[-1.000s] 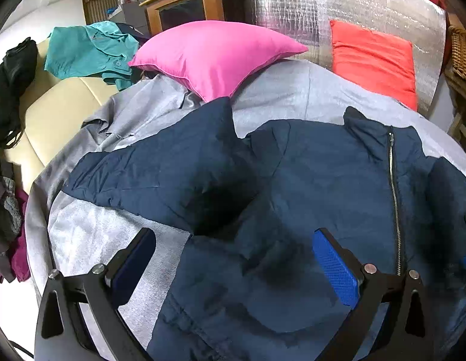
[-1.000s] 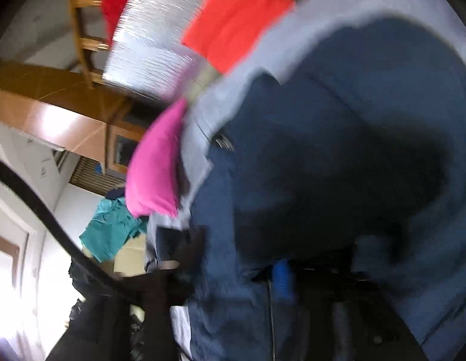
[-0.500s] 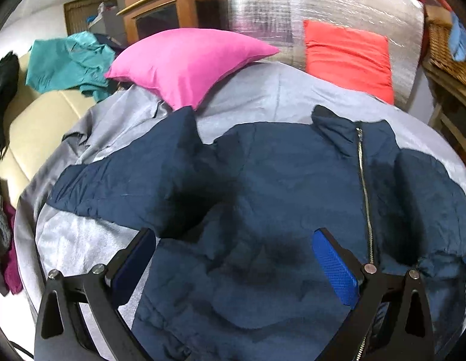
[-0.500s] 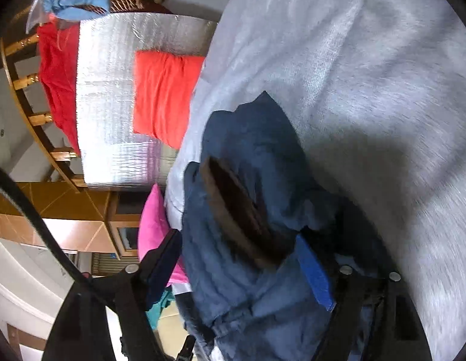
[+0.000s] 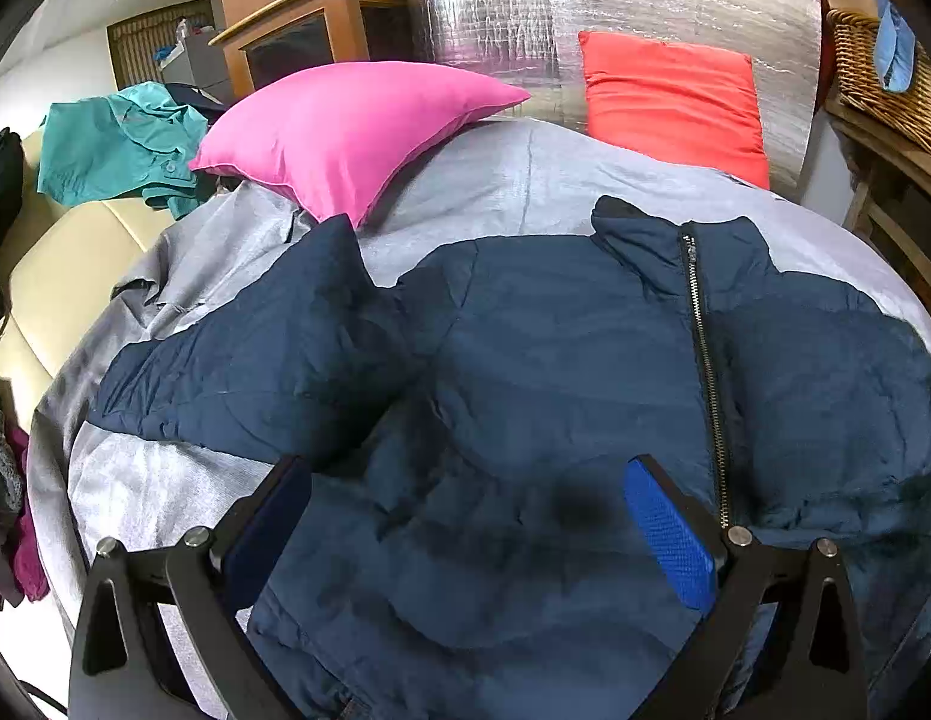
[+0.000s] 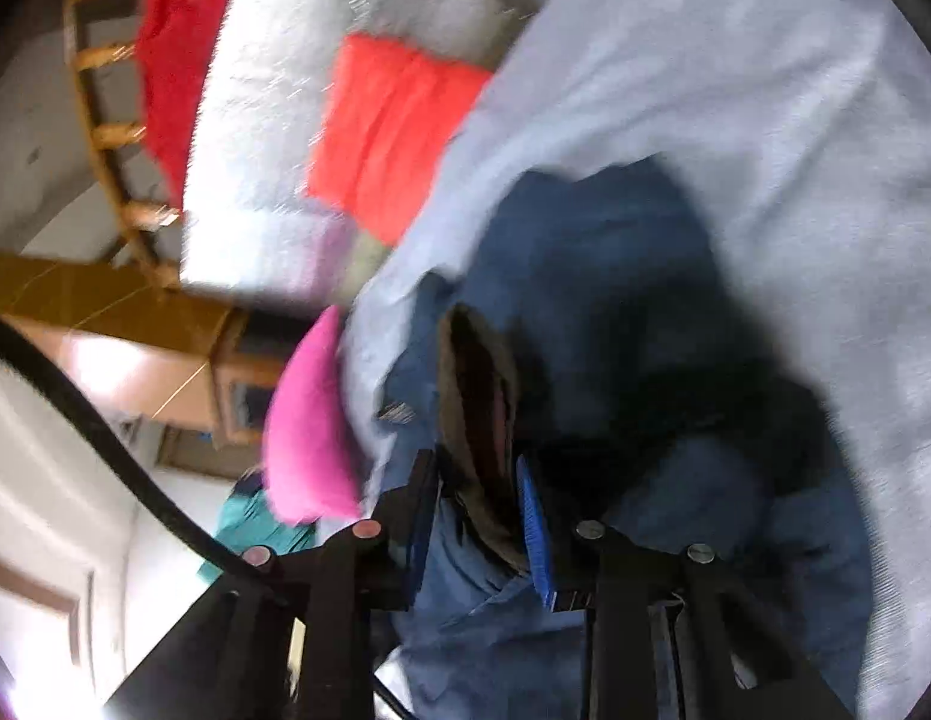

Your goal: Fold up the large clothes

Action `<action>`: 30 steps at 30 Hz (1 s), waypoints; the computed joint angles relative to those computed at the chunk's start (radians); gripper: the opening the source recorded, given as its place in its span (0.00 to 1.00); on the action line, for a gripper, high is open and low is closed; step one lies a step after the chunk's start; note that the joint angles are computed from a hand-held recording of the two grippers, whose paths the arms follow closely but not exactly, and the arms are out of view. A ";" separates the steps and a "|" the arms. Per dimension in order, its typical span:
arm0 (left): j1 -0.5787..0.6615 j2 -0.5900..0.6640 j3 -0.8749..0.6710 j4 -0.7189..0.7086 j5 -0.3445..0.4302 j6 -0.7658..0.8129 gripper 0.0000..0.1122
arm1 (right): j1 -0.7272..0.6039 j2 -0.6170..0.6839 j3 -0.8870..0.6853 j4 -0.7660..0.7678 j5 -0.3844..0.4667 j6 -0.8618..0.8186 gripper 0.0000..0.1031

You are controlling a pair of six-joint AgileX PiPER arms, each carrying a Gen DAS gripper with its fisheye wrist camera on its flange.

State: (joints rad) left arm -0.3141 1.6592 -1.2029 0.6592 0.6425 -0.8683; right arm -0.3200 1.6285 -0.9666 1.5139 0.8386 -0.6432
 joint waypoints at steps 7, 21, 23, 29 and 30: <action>0.045 -0.021 0.009 -0.070 -0.012 0.030 0.92 | 0.165 0.068 -0.065 0.117 0.166 -0.156 0.29; 0.121 -0.014 0.000 -0.151 -0.013 0.099 0.92 | 0.067 -0.091 -0.008 -0.010 -0.045 -0.031 0.81; 0.136 -0.014 -0.002 -0.163 -0.017 0.101 0.92 | 0.050 -0.120 -0.026 -0.210 -0.165 0.137 0.73; 0.183 0.073 -0.071 -0.356 0.005 0.304 0.92 | 0.037 -0.054 -0.093 -0.785 -0.313 0.566 0.71; 0.195 0.105 -0.101 -0.426 0.029 0.368 0.92 | 0.037 -0.027 -0.110 -0.820 -0.299 0.595 0.71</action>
State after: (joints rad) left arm -0.1191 1.7643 -1.3040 0.2330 0.6711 -0.5006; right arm -0.2833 1.6015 -1.0770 0.6939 0.5399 -0.0478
